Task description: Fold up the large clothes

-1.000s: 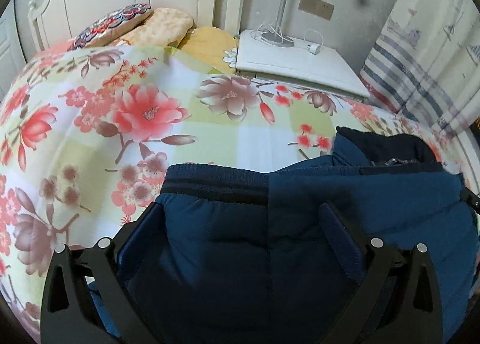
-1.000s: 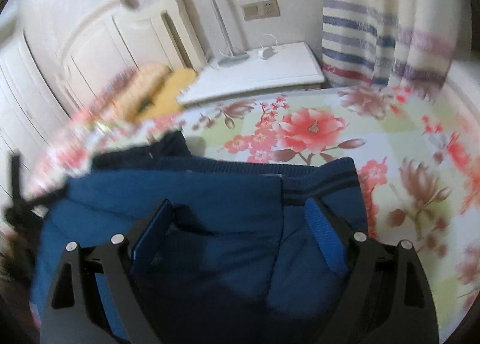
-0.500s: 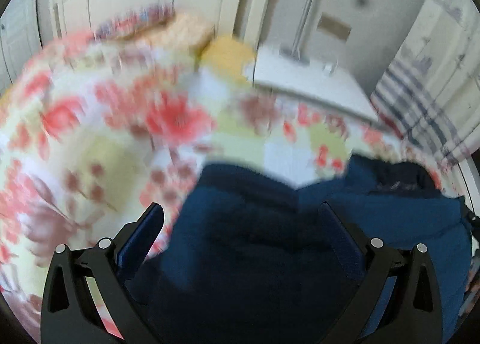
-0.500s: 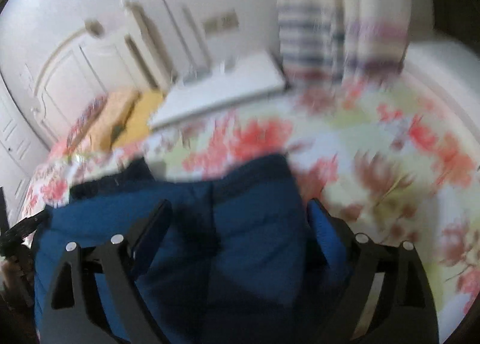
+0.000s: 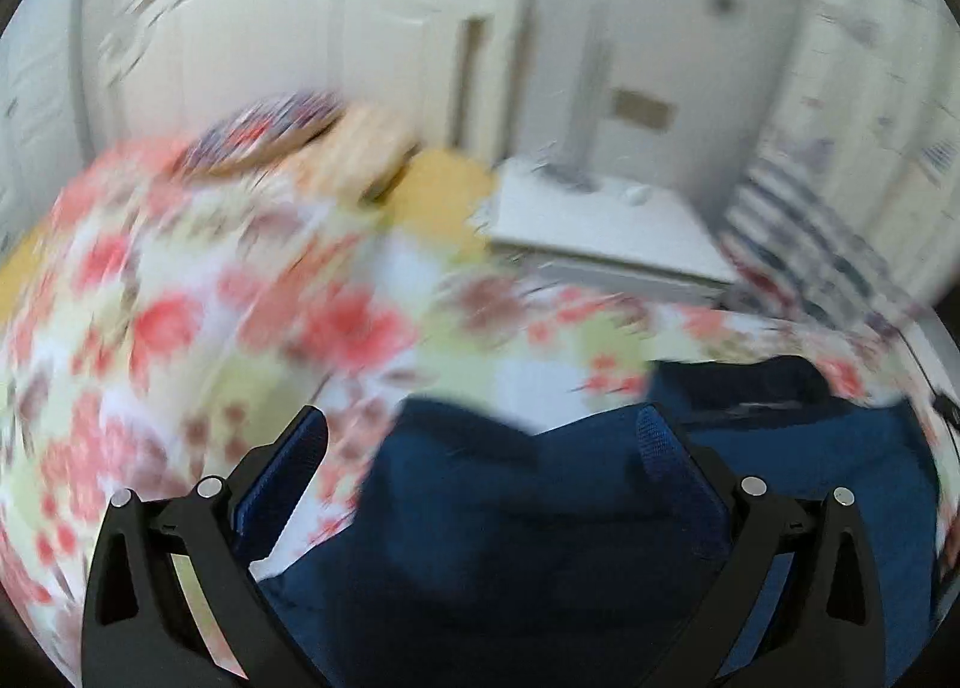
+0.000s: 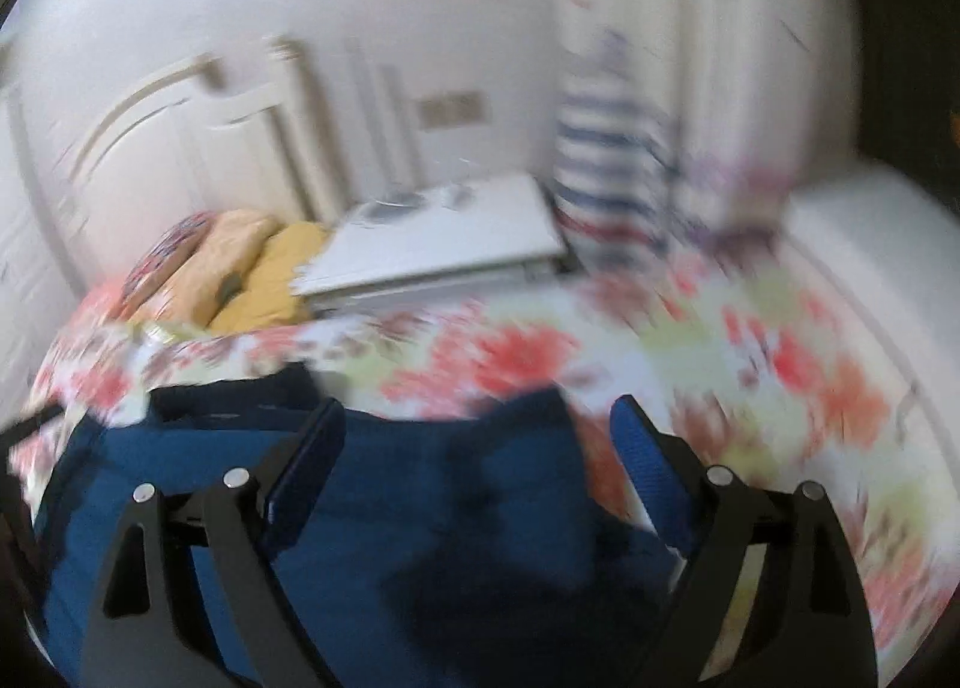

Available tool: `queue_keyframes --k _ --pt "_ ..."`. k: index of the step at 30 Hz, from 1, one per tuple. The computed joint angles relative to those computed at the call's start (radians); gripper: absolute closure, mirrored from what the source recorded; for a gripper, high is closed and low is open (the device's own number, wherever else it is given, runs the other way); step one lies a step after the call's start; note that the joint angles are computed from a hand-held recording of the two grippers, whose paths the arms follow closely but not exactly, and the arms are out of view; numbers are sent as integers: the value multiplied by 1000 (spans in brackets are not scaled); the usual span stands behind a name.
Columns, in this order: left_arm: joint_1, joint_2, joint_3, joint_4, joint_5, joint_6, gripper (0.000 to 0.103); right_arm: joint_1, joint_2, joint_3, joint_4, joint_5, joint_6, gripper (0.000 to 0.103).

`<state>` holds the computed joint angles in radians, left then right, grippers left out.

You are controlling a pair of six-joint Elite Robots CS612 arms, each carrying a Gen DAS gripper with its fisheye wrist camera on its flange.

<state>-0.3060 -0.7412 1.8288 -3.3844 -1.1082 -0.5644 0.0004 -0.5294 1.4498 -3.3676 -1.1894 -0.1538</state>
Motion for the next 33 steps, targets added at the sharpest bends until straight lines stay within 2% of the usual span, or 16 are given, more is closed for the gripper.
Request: queue_keyframes --k 1,3,5,6,10,16,18,19,21,22,23,24,26,29,31,33 --pt "-5 0 -14 34 8 29 4 8 -3 -7 26 -4 -39 11" --pt "-2 9 -54 138 -3 54 4 39 2 -55 185 -73 -154 10" --pt "16 37 -102 269 -60 27 4 58 27 -102 295 -160 -209 7" --pt "25 48 -113 296 -87 13 4 57 40 -118 333 -159 -205 5" --pt "46 51 -100 257 -138 -35 4 36 48 -118 323 -74 -140 4" --pt "51 56 -92 232 -140 -66 4 22 57 -118 314 -16 -94 4" --pt "49 52 -98 267 -135 -92 4 27 58 -128 336 -36 -104 3" --pt "50 50 -101 287 -136 -97 4 36 52 -130 356 -78 -126 3" --pt "37 33 -98 345 -77 -121 4 62 33 -122 365 -207 -139 3" --pt "24 22 -81 323 -36 -124 4 70 11 -93 315 -235 -121 7" --pt "6 3 -53 259 -16 -118 4 74 -6 -59 253 -221 -120 7" --pt "-6 0 -32 183 -6 -100 4 73 -28 -15 182 -165 -134 7" --pt "-43 -16 -10 129 14 -50 4 84 -61 47 126 -125 -175 4" --pt "-81 -4 -36 168 -6 44 4 112 -83 88 180 -89 -291 3" --pt "-95 25 -72 240 -2 76 4 140 -56 83 198 -165 -362 3" --pt "-96 48 -90 271 -9 59 4 139 -33 72 195 -153 -331 3"
